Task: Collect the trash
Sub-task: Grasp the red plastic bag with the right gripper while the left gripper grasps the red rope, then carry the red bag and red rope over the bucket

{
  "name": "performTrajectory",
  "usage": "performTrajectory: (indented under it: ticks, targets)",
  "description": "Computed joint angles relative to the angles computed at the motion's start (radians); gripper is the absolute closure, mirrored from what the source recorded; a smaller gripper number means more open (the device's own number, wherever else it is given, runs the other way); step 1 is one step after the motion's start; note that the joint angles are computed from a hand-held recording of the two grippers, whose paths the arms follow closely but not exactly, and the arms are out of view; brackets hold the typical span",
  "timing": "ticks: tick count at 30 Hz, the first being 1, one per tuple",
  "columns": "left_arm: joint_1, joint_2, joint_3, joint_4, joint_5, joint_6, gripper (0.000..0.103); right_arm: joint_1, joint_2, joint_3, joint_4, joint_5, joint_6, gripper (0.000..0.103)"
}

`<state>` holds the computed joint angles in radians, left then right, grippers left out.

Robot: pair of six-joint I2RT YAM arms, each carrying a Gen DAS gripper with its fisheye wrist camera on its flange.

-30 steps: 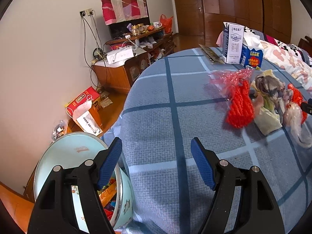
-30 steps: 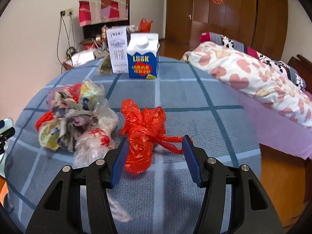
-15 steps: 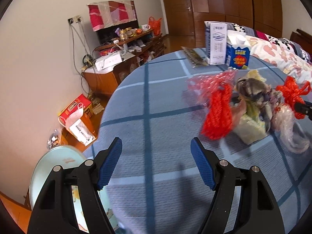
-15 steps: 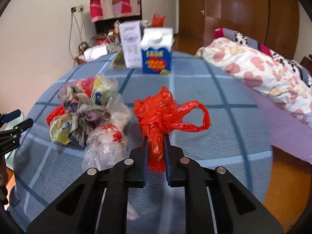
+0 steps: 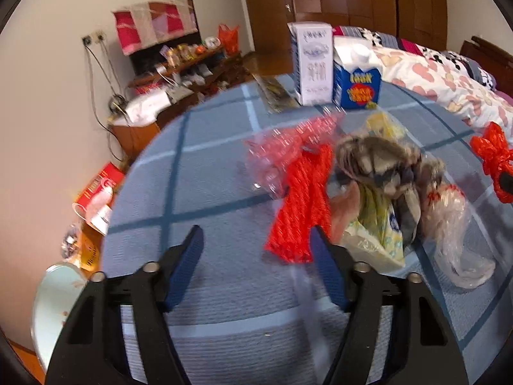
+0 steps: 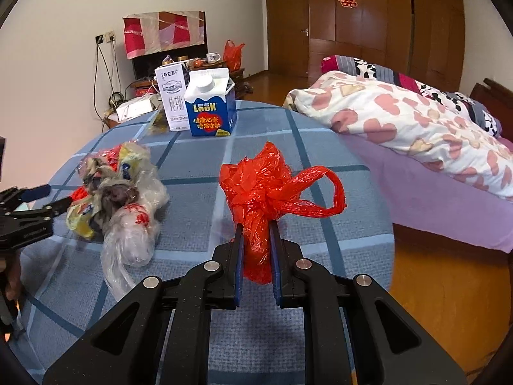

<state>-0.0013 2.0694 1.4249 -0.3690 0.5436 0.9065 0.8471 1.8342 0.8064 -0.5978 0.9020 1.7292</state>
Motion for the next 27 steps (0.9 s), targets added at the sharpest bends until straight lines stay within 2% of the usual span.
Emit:
performTrajectory:
  ticks: [2,3,4,5,7,12,23,27]
  targets:
    - [-0.007,0.003,-0.002,-0.019,-0.005,0.032,0.057,0.007,0.008,0.003,0.01,0.002,0.0,0.088]
    - [-0.008,0.003,-0.001,-0.034,-0.001,0.047,0.068,0.012,0.012,0.007,0.008,0.003,0.003,0.088]
    - [-0.008,0.011,0.015,-0.073,0.007,0.069,0.089,0.013,0.016,0.011,0.013,0.005,-0.002,0.088]
    - [-0.01,0.015,0.023,-0.102,0.006,0.09,0.097,0.015,0.019,0.016,0.018,0.007,-0.007,0.088]
    - [-0.007,0.004,-0.002,-0.082,0.007,0.103,0.099,0.018,0.024,0.026,0.018,0.012,-0.013,0.088]
    - [0.035,-0.009,0.013,-0.134,0.059,0.153,0.1,0.04,0.034,0.072,-0.02,0.043,-0.008,0.088]
    - [0.228,-0.027,0.128,-0.313,0.233,0.309,0.102,0.073,0.092,0.241,-0.055,0.108,-0.117,0.088]
    - [0.283,-0.012,0.148,-0.29,0.26,0.325,0.102,0.074,0.119,0.305,-0.042,0.122,-0.189,0.088]
